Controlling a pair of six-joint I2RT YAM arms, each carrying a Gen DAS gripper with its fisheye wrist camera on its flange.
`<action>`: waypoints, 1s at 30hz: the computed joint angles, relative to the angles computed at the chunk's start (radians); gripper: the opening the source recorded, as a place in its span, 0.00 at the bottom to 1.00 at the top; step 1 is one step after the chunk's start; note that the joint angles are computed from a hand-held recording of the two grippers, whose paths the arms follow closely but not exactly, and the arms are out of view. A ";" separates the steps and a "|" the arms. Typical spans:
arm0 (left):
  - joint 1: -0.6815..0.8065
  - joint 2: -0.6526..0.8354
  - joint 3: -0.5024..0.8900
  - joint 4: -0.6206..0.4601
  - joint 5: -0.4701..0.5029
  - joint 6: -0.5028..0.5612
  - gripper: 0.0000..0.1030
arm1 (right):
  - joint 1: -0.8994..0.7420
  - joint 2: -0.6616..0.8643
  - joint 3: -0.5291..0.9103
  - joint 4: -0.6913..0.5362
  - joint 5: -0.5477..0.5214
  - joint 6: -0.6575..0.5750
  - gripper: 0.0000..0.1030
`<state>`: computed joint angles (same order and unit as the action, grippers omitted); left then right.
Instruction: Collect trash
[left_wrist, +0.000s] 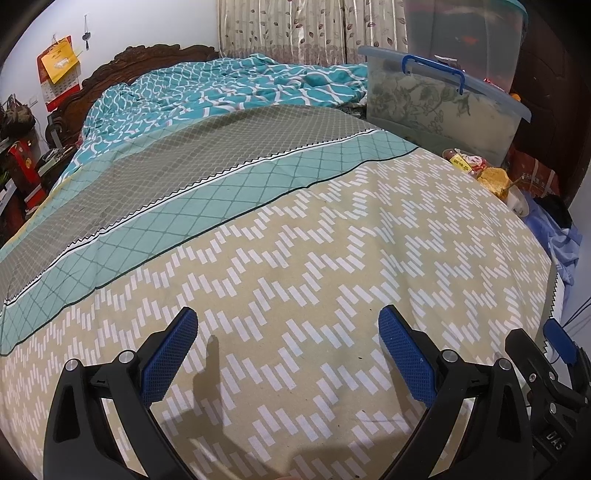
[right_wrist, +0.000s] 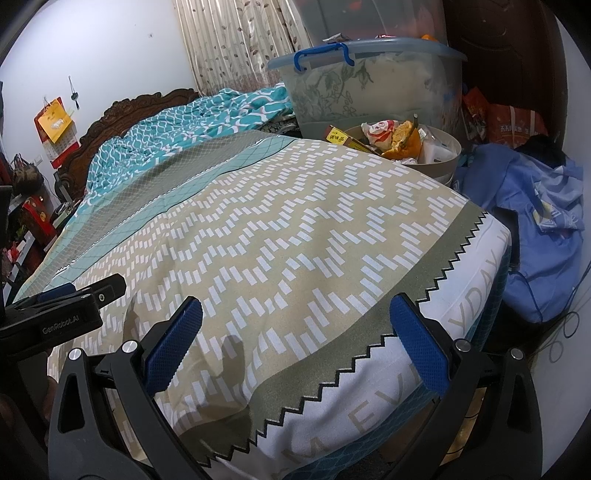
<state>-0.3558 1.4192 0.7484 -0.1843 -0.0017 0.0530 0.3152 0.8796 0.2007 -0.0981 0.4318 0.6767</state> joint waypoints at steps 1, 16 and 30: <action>0.000 0.000 0.000 0.000 0.000 -0.001 0.92 | 0.000 0.000 0.000 0.000 0.000 0.000 0.97; -0.005 -0.004 -0.003 0.001 -0.006 -0.006 0.92 | -0.002 0.007 0.002 0.004 -0.001 -0.004 0.97; -0.009 -0.013 -0.008 0.003 -0.001 -0.007 0.92 | -0.001 0.012 0.002 0.008 0.001 -0.005 0.97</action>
<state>-0.3649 1.4057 0.7407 -0.1814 -0.0031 0.0457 0.3142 0.8916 0.2027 -0.0899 0.4329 0.6715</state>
